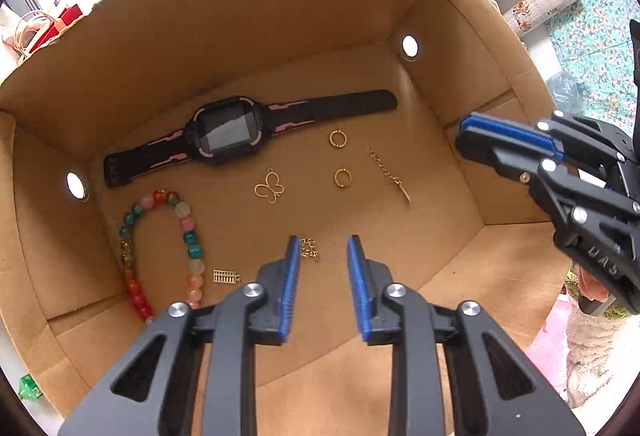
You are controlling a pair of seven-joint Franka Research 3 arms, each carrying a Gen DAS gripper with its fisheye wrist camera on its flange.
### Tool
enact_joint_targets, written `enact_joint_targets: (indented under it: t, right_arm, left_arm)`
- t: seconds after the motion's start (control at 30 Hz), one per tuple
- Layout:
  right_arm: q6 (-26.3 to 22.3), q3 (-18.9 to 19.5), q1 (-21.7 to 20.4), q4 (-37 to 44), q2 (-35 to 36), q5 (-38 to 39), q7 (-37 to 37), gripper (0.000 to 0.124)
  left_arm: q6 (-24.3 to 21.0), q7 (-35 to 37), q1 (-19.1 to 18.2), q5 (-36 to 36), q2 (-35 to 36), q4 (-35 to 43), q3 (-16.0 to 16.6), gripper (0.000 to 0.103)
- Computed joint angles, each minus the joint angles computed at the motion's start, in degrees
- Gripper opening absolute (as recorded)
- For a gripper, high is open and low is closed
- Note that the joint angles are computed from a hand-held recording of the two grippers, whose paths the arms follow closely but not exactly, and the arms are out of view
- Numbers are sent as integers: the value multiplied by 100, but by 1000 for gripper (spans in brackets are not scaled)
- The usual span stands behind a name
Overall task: Organize jewelry
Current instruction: 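Withdraw both tools and move the left gripper toward the orange bead bracelet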
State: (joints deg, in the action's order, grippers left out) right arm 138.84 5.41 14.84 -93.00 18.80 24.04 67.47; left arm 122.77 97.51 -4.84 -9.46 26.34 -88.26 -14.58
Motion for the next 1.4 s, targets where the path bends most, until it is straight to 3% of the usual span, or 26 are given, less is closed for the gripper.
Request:
enact_joint_targets:
  t: [0.23,0.4,0.53,0.67,0.8,0.9,0.97,1.17,1.4]
  right_arm:
    - [778,117,-180,-789,-676,866,-425,15]
    - [1642,138,-83,-1886,-1663,1862,-1014,40]
    - [2319,22,234,-2816,-2513,2635,-1374,55]
    - [3009,-85,575,-3677,-3213,2845,-1277,75]
    - [3068,393,102,-4278,-3483,1511,351,83]
    - [2522,1330,-953,-4320,-3276,-612,2424,84]
    - [2078,1730,-1341,-4328,-3157,-1714,3341,84]
    - [1446,1714,-1054,-4396,-2793,-2646,3957,84]
    - [1289,1297,-653,-4316,-2569,-3033,4298,89]
  left_arm:
    - [1207,101,25,125,-876,-1069,47,42]
    - [2557,452,60,-293,-2106,-2527,74,61]
    - [3530,668,-201,-628,-3109,-3684,273,78]
    - [4078,114,-398,-253,-3701,-4445,359,91]
    - [4064,-508,-511,274,-3933,-4916,388,93]
    - [3939,-1225,-454,850,-3939,-5155,282,93]
    - [3864,-1470,-532,1031,-3881,-5273,332,93]
    - [3721,-2559,-452,2051,-3619,-5522,219,93]
    - [3765,-2677,-660,2063,-3524,-5600,361,93]
